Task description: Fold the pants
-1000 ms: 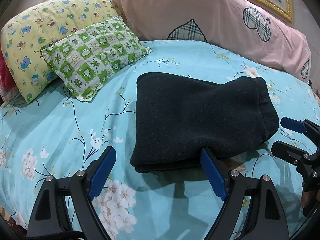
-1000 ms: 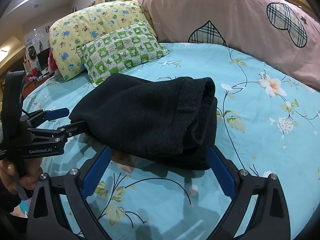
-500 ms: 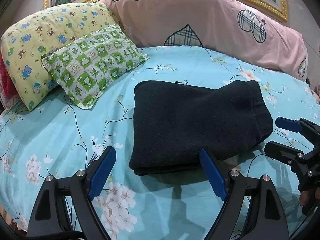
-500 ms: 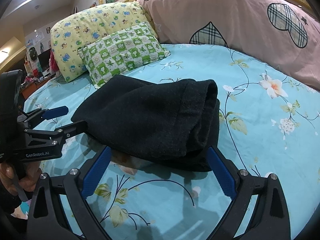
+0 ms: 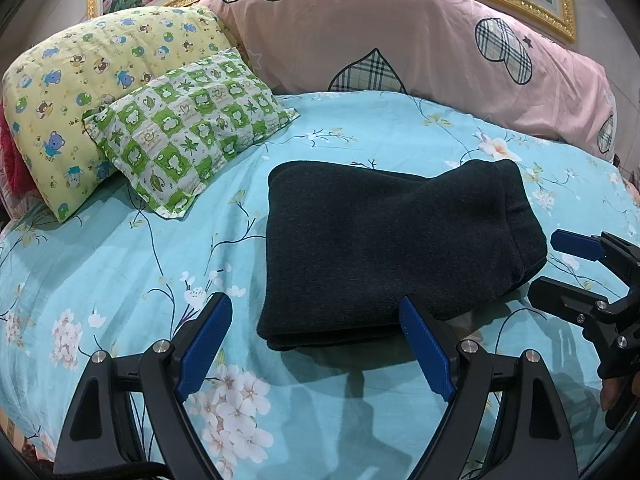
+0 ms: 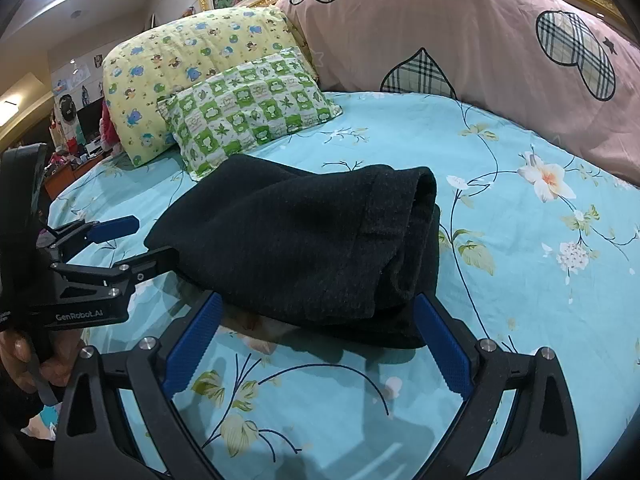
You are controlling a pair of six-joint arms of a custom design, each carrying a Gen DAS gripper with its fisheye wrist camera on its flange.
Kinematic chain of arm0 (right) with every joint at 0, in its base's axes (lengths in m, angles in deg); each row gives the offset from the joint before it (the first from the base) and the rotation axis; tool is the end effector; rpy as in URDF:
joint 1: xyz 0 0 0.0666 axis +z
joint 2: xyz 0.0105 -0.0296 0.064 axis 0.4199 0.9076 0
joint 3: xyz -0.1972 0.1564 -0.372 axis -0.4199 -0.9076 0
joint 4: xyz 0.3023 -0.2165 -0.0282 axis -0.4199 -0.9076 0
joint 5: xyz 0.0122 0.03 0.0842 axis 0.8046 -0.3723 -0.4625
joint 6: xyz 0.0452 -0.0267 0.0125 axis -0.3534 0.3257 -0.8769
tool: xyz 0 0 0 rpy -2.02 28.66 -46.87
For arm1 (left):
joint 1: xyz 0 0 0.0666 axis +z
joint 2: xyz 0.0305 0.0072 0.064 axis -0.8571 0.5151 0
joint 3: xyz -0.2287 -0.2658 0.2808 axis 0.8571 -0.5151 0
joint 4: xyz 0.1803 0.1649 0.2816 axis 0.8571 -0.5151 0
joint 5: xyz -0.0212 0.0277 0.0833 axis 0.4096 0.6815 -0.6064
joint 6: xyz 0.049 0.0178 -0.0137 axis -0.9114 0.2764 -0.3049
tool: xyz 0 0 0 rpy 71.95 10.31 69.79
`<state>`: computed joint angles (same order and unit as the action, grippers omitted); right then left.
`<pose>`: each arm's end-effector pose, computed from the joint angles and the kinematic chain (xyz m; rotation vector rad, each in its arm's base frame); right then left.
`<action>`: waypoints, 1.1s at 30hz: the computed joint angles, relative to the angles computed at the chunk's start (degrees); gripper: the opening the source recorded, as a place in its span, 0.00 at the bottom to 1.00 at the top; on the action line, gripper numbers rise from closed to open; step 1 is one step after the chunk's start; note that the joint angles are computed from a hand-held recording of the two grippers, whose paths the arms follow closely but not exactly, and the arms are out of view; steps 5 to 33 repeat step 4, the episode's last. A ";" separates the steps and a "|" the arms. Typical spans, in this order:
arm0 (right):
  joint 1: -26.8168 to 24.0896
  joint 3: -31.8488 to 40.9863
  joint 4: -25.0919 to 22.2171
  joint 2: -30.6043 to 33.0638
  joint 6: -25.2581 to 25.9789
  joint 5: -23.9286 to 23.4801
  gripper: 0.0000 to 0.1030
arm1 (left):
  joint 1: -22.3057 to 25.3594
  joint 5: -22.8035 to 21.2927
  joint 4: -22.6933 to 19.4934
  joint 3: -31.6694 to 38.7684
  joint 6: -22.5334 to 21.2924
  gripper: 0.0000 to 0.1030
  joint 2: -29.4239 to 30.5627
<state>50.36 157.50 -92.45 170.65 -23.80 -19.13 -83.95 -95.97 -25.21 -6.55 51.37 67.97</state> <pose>0.5672 0.2777 0.3522 -0.5264 2.2971 0.4754 0.5129 -0.2204 0.3286 -0.1807 2.2679 0.1670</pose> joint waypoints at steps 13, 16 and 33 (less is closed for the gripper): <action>0.01 0.23 -0.18 0.10 -0.05 -0.13 0.94 | 0.12 0.71 -0.91 0.35 0.58 0.84 0.02; 0.01 0.23 -0.18 0.10 -0.05 -0.13 0.94 | 0.12 0.71 -0.91 0.35 0.58 0.84 0.02; 0.01 0.23 -0.18 0.10 -0.05 -0.13 0.94 | 0.12 0.71 -0.91 0.35 0.58 0.84 0.02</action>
